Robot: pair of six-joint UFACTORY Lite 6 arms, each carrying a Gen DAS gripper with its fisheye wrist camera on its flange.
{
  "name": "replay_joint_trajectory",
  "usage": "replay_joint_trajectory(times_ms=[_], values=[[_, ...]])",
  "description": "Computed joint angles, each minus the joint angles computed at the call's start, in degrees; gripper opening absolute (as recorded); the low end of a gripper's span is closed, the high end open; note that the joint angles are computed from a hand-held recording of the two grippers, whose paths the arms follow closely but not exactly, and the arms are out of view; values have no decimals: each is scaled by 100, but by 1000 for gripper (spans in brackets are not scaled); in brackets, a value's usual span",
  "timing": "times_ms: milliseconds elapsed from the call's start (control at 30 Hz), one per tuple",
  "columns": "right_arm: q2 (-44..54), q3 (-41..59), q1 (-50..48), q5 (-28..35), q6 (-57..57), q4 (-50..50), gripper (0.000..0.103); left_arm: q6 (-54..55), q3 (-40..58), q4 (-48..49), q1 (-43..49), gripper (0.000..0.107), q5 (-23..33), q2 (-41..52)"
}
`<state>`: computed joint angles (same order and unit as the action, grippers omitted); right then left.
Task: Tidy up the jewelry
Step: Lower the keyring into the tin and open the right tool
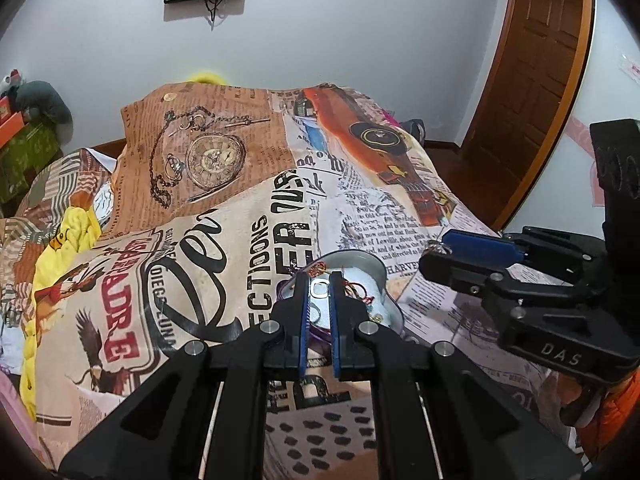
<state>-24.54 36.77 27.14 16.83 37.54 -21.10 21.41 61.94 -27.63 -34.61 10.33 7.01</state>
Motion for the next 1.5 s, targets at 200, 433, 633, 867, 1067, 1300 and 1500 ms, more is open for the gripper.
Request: replay_joint_trajectory(times_ms=[200,433,633,867,1067,1300,1500], values=[[599,195,-242,-306,-1163,1026,28,579,330,-598,92,7,56,497],[1213,440,-391,-459,-2008,1637,28,997,708,-1010,170,7,202,1049],[1520,558,-437,-464,-2258,1694,28,1278,936,-1311,243,7,363,1343],[1685,657,-377,-432,-2222,1529,28,1226,976,-1225,201,7,352,1360],[1796,806,-354,-195,-2306,1607,29,998,895,-1038,248,7,391,1162],[1549,782,-302,-39,-1719,1071,37,764,676,-824,268,7,434,784],[897,738,-178,345,-1108,590,37,-132,480,17,179,7,444,229]])
